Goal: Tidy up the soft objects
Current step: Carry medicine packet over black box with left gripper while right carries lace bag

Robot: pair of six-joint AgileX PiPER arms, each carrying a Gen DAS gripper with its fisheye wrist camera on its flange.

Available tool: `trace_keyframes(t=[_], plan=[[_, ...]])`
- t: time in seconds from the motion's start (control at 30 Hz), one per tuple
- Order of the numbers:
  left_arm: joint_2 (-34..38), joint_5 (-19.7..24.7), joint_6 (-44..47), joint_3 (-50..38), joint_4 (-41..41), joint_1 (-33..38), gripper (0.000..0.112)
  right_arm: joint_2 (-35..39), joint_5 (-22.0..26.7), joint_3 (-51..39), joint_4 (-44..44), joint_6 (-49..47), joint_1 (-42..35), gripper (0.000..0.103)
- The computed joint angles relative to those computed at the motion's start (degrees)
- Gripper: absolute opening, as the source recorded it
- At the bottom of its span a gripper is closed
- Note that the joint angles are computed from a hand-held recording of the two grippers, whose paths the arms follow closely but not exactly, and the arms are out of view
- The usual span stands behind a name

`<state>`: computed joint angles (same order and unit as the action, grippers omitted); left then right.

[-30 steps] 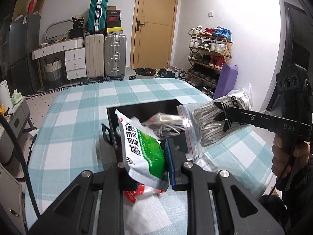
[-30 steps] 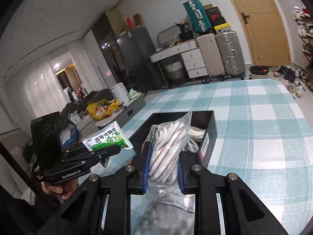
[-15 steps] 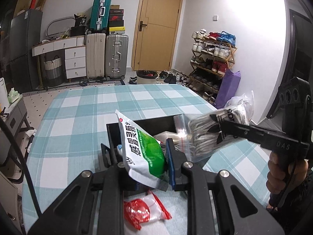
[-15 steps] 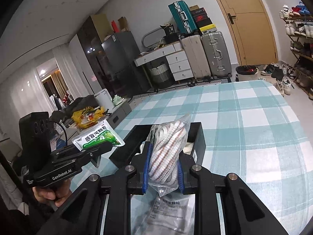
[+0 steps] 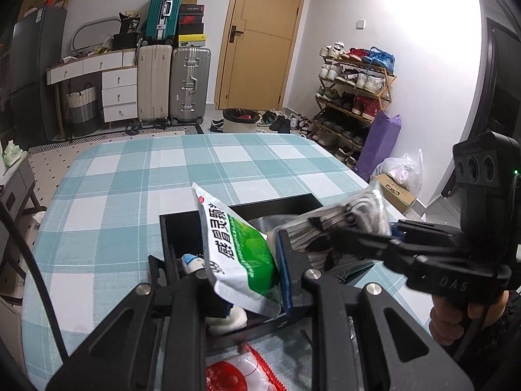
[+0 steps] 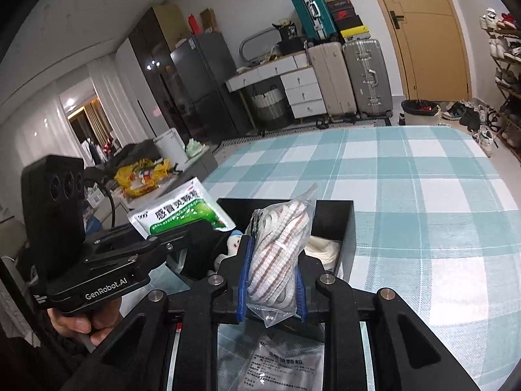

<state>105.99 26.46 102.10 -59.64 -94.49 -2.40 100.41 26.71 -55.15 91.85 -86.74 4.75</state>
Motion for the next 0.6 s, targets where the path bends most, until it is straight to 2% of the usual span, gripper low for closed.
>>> trace_keyframes(t=[0.23, 0.6], plan=[[2.14, -0.2, -1.7, -1.89, 1.94, -0.54, 0.02, 3.71, -1.68, -4.24, -6.77, 6.32, 1.85, 0.022], [5.06, -1.06, -3.33, -3.71, 3.77, -0.8, 0.02, 8.55, -1.17, -10.61, -19.89, 19.47, 2.35, 0.022]])
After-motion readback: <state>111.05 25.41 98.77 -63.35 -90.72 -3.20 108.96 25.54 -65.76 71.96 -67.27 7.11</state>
